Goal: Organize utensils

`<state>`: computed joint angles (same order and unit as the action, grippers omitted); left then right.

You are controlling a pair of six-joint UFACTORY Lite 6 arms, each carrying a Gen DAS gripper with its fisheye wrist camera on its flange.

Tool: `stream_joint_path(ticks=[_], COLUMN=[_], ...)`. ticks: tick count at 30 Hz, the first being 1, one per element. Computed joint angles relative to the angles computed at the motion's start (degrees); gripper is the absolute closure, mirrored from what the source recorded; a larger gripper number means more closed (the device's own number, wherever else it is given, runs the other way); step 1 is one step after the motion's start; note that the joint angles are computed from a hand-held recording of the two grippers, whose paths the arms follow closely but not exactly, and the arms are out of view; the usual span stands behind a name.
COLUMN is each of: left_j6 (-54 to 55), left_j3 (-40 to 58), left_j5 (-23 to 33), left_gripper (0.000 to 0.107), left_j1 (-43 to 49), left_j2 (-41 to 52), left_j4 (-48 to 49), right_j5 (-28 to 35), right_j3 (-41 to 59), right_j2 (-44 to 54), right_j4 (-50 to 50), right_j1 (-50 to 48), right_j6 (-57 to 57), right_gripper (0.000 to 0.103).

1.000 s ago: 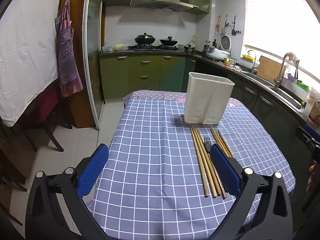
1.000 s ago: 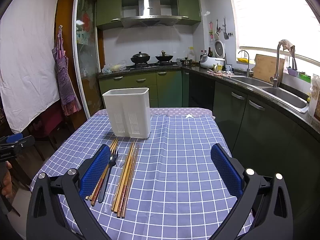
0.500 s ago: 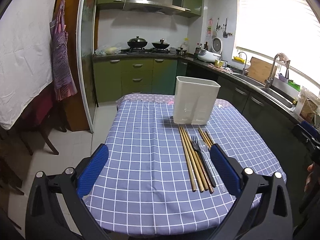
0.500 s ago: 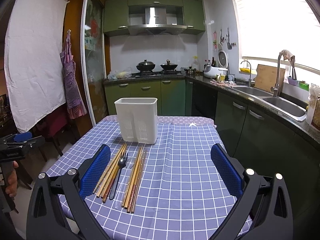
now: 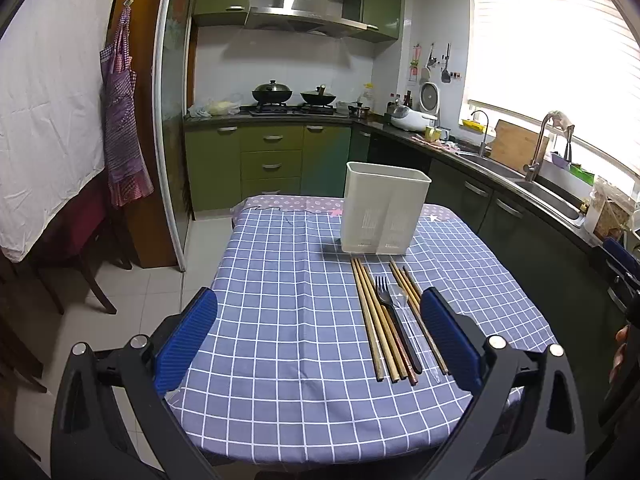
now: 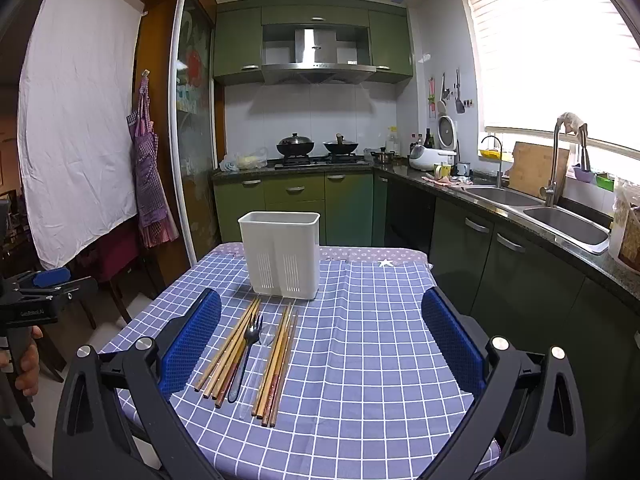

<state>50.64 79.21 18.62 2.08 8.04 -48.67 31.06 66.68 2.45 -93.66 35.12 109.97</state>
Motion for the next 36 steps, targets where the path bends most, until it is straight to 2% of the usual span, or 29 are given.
stream_joint_path(ticks=[36], left_j6=[0.02], left_j3=[-1.28], left_j5=[-0.59], left_gripper=[0.01], left_j1=[-0.33], left_j2=[-0.92], left_j4=[0.08], right_j5=[-0.07], right_j3=[1.51], right_j2=[0.2], right_j4=[1.64], right_j1=[0.55], right_j6=[-2.06], right_gripper=[0.004])
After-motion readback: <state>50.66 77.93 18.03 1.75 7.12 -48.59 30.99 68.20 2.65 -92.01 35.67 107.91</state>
